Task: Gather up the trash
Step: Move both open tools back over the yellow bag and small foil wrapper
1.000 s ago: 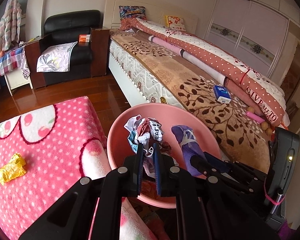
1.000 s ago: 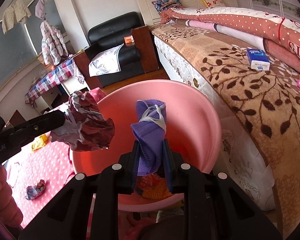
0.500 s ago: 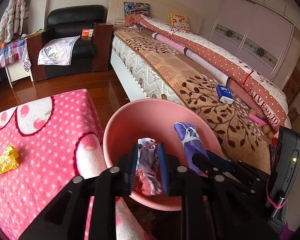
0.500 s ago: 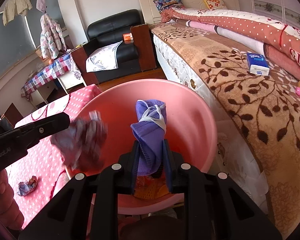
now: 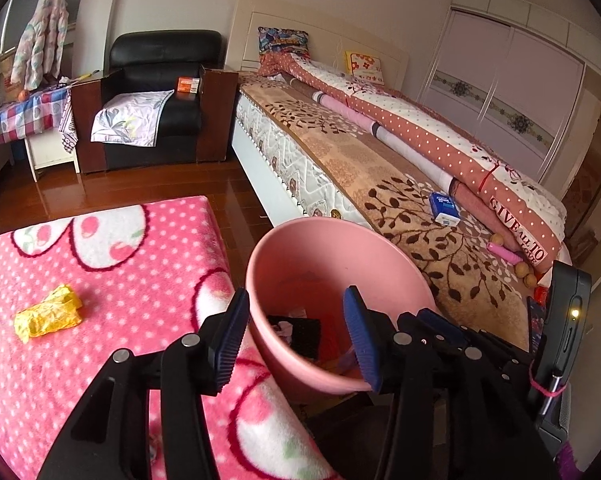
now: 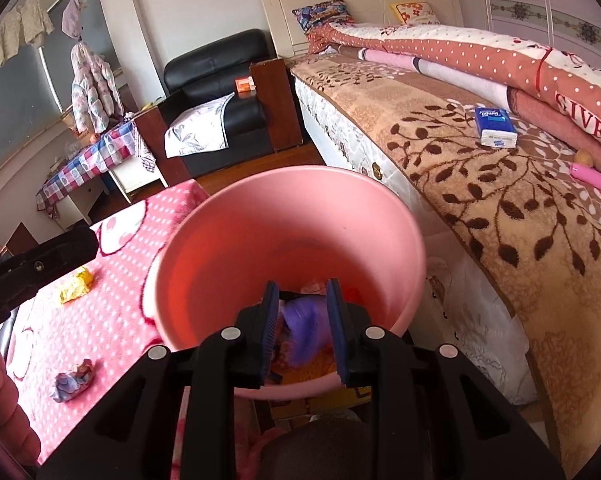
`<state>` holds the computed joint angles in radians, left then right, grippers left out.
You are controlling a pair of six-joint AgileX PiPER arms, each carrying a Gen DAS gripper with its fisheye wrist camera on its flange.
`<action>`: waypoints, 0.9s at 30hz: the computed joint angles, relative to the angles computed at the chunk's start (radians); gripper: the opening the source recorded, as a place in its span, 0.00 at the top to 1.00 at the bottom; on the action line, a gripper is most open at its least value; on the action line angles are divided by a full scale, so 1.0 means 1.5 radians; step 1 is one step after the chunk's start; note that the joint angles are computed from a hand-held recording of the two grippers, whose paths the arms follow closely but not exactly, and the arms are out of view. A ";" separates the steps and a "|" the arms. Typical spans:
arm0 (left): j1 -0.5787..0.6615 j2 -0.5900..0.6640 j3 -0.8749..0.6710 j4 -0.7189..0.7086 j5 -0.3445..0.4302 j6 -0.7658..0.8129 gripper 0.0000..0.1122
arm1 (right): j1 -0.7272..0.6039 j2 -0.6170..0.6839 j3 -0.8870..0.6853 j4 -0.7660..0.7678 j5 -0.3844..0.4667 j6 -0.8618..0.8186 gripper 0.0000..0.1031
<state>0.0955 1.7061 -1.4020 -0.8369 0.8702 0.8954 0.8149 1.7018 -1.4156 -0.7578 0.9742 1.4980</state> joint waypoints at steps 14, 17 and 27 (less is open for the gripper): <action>0.169 -0.078 0.071 -0.057 0.071 0.102 0.57 | 0.119 0.024 -0.074 -0.087 0.064 0.062 0.75; 0.199 -0.089 0.079 -0.062 0.080 0.115 0.57 | 0.144 0.038 -0.094 -0.115 0.072 0.073 0.75; 0.310 -0.126 0.116 -0.081 0.114 0.171 0.57 | 0.196 0.110 -0.214 -0.110 0.136 0.041 0.75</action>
